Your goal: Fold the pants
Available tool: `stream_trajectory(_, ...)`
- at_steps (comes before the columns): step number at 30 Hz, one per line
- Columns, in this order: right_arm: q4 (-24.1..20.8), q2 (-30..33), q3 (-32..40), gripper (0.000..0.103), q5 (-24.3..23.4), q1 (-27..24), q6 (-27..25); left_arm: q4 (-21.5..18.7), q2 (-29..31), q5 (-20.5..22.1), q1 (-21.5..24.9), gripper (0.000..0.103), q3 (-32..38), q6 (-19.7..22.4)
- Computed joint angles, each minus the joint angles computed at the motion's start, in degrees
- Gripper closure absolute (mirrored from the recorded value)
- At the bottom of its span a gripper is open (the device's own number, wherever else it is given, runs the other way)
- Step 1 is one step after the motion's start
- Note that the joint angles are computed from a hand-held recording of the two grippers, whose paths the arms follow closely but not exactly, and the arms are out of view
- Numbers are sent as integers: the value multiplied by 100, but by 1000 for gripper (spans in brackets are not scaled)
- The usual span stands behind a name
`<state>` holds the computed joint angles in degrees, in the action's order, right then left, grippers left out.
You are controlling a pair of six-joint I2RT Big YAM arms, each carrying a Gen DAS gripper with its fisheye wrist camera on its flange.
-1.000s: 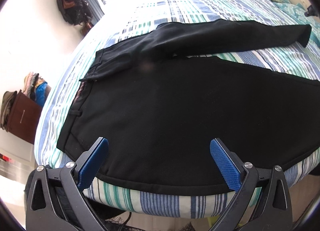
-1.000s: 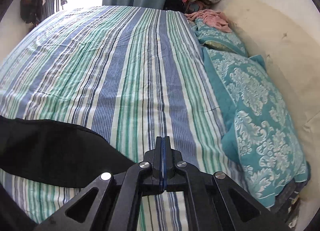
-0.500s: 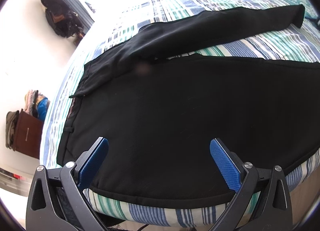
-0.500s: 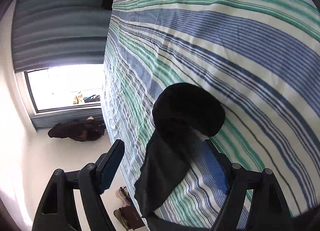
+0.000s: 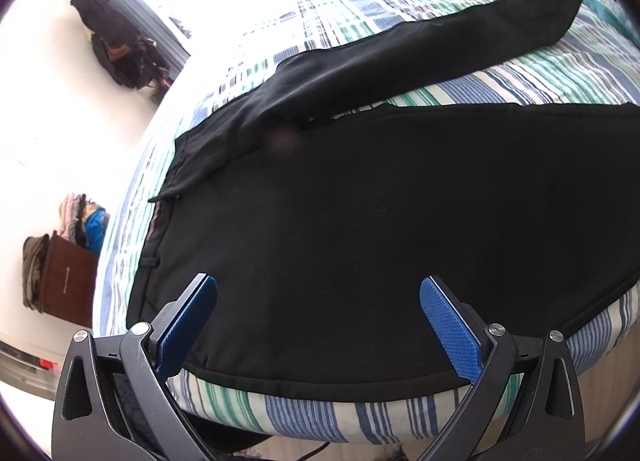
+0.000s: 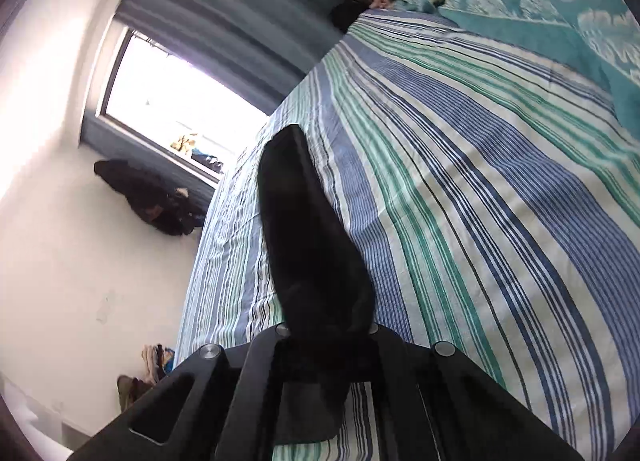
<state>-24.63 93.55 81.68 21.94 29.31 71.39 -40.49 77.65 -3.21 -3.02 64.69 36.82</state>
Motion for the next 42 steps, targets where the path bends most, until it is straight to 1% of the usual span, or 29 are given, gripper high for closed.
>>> stream_trajectory(1,-466,-6,78,98,-139,83,-188,-51,45,14,-5,1,25,-18)
stream_trajectory(2,-874,18,88,95,-464,108,-133,-98,80,24,-17,1,39,-35)
stream_trajectory(3,-1305,48,28,75,-821,121,166,-134,105,24,-35,1,49,-40)
stream_trajectory(4,-1718,23,-142,46,-1022,175,534,-140,107,3,-56,1,42,-35)
stream_trajectory(5,-2044,-82,-360,40,-1078,247,810,-109,85,-22,-72,1,19,-18)
stream_trajectory(6,-2179,-176,-492,40,-1012,291,928,-48,41,-30,-76,1,-21,2)
stream_trajectory(8,-2133,-466,-804,38,-809,323,1018,30,-14,-44,-75,1,-70,30)
stream_trajectory(10,-2323,-588,-789,31,-663,212,868,12,31,-109,-97,1,-55,22)
stream_trajectory(14,-2751,-367,-333,31,-879,-351,188,-89,143,-234,-177,1,0,-55)
stream_trajectory(18,-3243,592,587,31,-1364,-850,-561,2,81,-318,-226,1,-75,1)
stream_trajectory(19,-3366,837,814,34,-1410,-894,-628,-3,91,-346,-235,1,-75,11)
stream_trajectory(20,-3366,1082,979,41,-1595,-970,-699,-30,93,-387,-239,1,-76,15)
stream_trajectory(21,-3654,1348,1261,55,-1738,-973,-753,-43,107,-427,-243,1,-64,12)
stream_trajectory(22,-4230,1631,1706,81,-1514,-907,-959,-28,113,-437,-249,1,-51,5)
stream_trajectory(23,-4518,1791,2077,95,-1396,-873,-1257,2,112,-432,-259,1,-42,0)
stream_trajectory(24,-4977,1991,2596,95,-1039,-812,-1519,26,132,-429,-279,1,-13,0)
stream_trajectory(25,-5434,2194,3181,95,-488,-728,-1860,52,146,-418,-306,1,14,-11)
stream_trajectory(27,-5972,2566,4330,95,693,-558,-2700,81,173,-382,-380,1,88,-94)
stream_trajectory(29,-6186,2944,5248,95,1666,-465,-3425,20,211,-328,-459,1,193,-275)
stream_trajectory(30,-6172,3034,5413,95,1916,-466,-3529,-28,236,-292,-490,1,250,-363)
stream_trajectory(32,-6345,3373,5773,94,2081,-566,-3372,-97,271,-308,-541,1,320,-477)
stream_trajectory(34,-6660,3600,5694,94,1956,-622,-3023,-148,286,-374,-540,1,342,-503)
stream_trajectory(36,-6803,3657,5231,94,1525,-669,-2555,-243,349,-422,-467,1,431,-517)
stream_trajectory(37,-6761,3615,4938,90,1338,-671,-2345,-347,427,-386,-402,1,550,-580)
stream_trajectory(38,-6549,3472,4493,87,1093,-676,-2113,-497,546,-319,-315,1,731,-685)
stream_trajectory(39,-6280,3172,3927,84,1068,-622,-1761,-681,694,-243,-214,1,961,-829)
stream_trajectory(40,-6011,2972,3649,70,1222,-578,-1538,-880,860,-138,-97,1,1222,-1002)
stream_trajectory(41,-5973,2848,3557,58,1224,-563,-1321,-1068,1058,-42,23,1,1524,-1192)
stream_trajectory(42,-5945,2770,3564,41,1229,-545,-1239,-1202,1261,42,132,1,1820,-1420)
